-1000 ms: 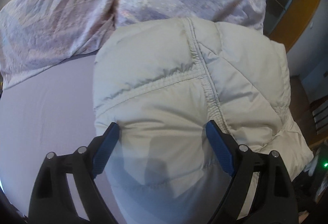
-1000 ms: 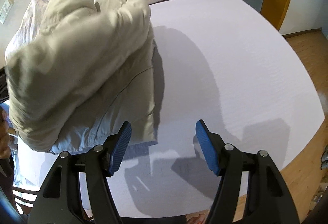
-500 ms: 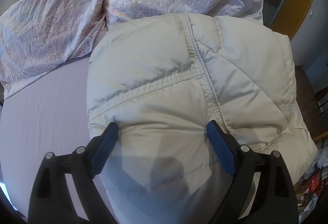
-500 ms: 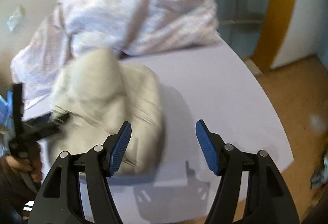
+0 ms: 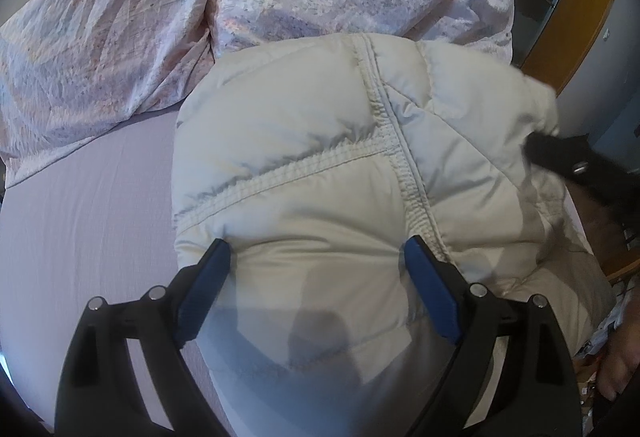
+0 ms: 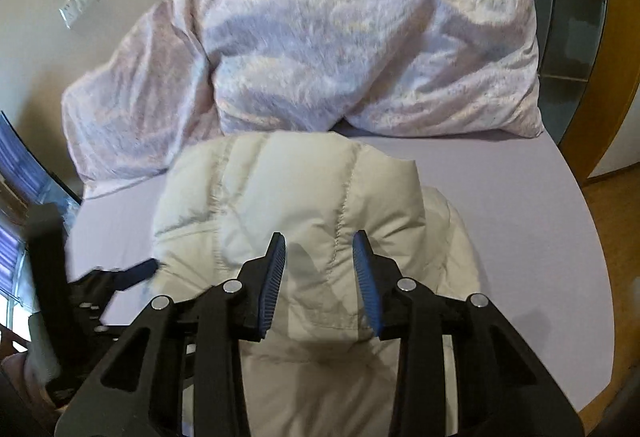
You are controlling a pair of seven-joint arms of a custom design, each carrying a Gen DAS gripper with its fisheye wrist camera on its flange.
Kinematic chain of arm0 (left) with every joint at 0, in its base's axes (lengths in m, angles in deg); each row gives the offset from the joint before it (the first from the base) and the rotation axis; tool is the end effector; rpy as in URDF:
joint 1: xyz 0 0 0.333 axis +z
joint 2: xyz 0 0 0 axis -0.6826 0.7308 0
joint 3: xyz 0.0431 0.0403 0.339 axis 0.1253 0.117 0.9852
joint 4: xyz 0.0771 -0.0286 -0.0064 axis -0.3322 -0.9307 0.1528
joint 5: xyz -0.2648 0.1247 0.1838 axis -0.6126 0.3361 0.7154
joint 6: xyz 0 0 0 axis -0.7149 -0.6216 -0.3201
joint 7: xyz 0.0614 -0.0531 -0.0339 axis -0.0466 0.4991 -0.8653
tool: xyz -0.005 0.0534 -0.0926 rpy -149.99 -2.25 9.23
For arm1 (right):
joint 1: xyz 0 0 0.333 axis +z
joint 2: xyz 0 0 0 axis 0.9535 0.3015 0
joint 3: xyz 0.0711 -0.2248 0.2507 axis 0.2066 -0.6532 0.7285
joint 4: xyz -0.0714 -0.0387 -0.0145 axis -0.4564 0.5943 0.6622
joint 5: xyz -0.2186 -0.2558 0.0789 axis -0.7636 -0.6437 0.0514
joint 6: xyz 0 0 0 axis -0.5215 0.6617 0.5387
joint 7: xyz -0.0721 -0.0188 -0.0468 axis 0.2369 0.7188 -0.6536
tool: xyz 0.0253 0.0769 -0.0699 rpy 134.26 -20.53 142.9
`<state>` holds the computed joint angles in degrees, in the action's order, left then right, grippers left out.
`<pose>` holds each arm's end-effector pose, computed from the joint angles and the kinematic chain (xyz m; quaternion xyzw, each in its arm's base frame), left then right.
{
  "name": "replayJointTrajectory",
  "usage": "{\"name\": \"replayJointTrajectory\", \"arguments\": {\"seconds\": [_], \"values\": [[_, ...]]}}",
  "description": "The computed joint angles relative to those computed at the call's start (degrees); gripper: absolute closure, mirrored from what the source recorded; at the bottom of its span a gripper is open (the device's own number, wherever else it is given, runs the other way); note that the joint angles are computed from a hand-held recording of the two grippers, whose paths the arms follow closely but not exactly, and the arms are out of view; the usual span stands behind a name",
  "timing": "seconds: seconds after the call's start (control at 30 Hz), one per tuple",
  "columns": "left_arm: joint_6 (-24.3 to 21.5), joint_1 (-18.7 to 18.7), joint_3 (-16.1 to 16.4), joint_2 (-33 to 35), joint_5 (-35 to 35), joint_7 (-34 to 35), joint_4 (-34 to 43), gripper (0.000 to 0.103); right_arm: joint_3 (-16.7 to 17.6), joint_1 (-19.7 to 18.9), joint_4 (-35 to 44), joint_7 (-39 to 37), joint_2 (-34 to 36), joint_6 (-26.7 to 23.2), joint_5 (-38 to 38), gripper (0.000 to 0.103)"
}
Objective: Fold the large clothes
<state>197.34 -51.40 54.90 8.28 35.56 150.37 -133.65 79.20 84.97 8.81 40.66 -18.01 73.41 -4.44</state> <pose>0.6359 -0.1733 0.5854 -0.5623 0.7868 -0.2262 0.1167 0.6608 0.1853 0.6540 -0.6275 0.7269 -0.0711 0.2699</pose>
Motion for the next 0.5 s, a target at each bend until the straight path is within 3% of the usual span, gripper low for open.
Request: {"name": "replayJointTrajectory", "arguments": {"seconds": [0.2, 0.5], "values": [[0.8, 0.47, -0.32, -0.09, -1.44, 1.04, 0.05, 0.012, -0.48, 0.14, -3.3, 0.63, 0.37, 0.31, -1.21, 0.068], [1.63, -0.12, -0.18, 1.43, -0.82, 1.27, 2.36, 0.013, 0.39, -2.13, -10.83, -0.31, -0.83, 5.03, 2.33, 0.068]]}}
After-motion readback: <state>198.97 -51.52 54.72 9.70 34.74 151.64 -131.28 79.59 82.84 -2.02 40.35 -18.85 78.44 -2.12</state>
